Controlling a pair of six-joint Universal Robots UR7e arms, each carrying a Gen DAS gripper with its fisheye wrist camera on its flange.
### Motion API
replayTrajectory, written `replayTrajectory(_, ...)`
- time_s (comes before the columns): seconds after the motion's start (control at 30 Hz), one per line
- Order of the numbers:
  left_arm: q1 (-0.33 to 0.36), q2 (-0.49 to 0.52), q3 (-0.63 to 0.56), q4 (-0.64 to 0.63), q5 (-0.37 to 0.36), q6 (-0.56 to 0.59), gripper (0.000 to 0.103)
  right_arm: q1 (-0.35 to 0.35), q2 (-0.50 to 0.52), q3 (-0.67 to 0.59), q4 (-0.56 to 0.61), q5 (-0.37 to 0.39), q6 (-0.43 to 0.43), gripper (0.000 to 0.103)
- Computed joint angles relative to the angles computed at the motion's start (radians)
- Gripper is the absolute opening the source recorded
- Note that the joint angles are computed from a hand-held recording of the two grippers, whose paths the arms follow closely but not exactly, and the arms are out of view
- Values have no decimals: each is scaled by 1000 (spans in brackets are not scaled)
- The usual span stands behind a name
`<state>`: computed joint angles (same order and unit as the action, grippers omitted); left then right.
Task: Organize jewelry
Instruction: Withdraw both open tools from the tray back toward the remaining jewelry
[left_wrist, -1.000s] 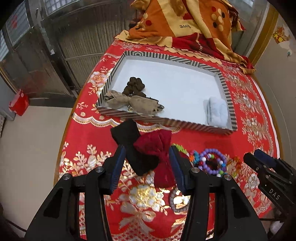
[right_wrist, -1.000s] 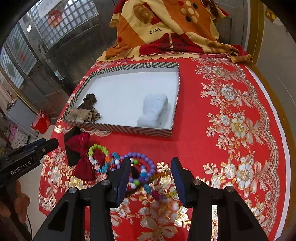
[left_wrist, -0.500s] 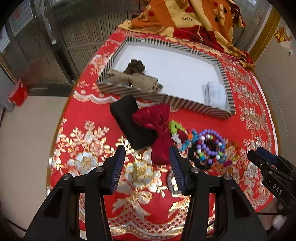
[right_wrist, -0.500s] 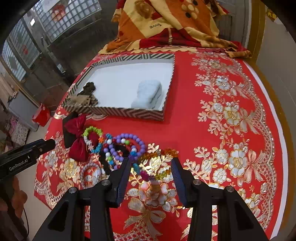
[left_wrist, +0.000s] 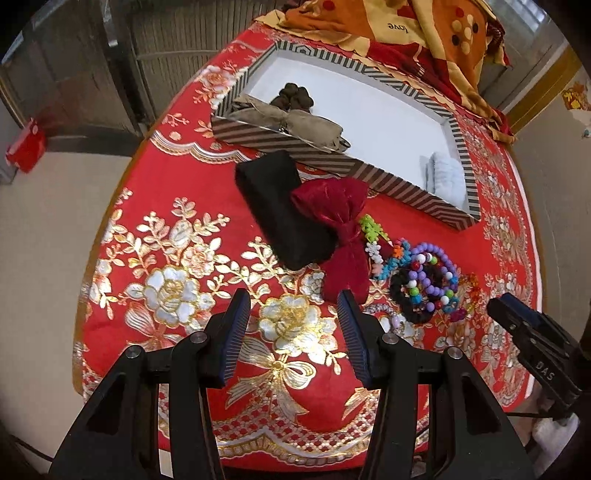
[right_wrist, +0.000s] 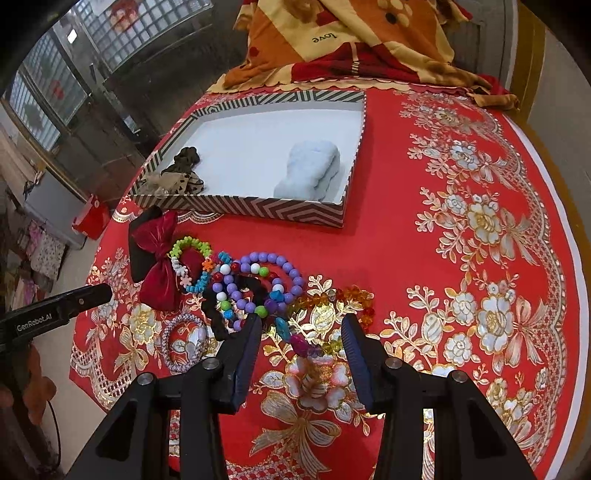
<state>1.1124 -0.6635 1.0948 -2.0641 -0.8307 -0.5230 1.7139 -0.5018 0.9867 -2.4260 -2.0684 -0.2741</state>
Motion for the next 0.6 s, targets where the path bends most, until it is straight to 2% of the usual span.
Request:
replayTrajectory(0.37, 22, 21, -64, 48, -25, -24, 48, -2, 23, -40, 41, -8, 9, 43)
replayTrajectory(0.6, 17, 54, -109, 89, -50, 45, 48, -5, 30, -58, 60, 18, 9, 43)
